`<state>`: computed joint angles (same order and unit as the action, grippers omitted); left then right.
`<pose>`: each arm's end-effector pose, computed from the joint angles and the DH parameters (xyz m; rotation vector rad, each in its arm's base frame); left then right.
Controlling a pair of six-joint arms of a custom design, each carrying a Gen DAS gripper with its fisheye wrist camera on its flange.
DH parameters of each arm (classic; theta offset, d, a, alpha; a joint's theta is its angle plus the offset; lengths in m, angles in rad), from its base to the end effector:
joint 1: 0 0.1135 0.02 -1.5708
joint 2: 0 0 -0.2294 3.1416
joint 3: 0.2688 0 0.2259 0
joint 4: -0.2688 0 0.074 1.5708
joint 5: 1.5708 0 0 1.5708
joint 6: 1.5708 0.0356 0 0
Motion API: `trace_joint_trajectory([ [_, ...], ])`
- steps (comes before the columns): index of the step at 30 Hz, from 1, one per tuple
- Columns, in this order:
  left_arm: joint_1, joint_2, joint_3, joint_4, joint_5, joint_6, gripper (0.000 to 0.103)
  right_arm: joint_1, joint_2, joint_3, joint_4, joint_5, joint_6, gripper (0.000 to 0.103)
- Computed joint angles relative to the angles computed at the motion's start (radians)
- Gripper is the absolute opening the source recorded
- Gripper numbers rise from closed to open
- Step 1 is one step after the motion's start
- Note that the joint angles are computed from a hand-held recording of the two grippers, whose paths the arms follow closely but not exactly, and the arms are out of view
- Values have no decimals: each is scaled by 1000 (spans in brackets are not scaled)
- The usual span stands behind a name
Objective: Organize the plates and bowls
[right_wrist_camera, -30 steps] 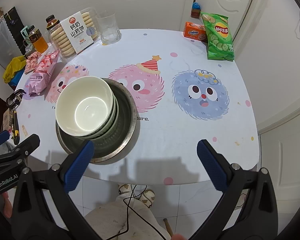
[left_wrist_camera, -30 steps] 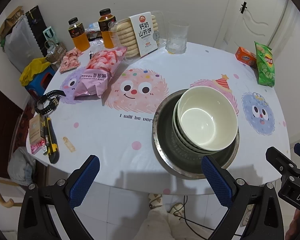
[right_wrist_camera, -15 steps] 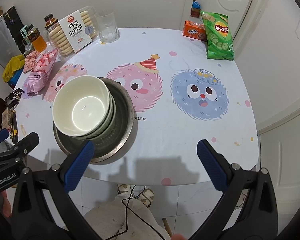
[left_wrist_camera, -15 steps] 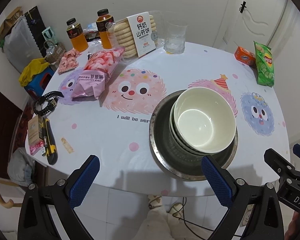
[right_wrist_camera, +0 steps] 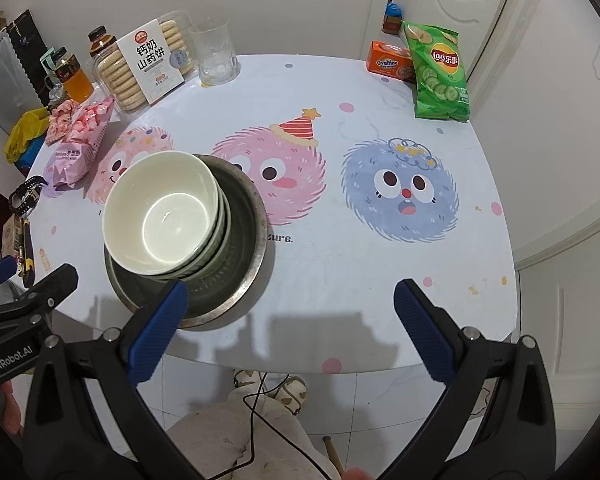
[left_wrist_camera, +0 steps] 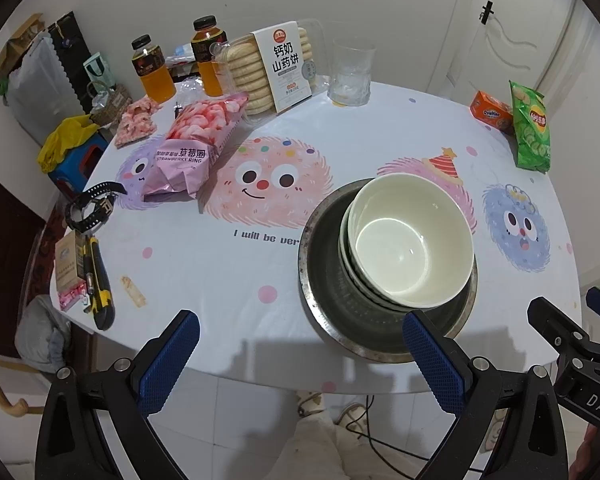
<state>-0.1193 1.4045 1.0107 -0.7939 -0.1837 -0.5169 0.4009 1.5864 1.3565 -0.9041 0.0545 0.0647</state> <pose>0.2459 -0.0229 0.2105 -0.5849 2.6575 0.0730 0.2730 0.1136 0.2524 -0.4362 2.6681 0.0667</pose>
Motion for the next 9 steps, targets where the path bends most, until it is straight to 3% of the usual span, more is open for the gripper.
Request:
trace_joint_trajectory([
  [9,4,3,-1,8,0,2,103,1,1,2,-1,0,1,102],
])
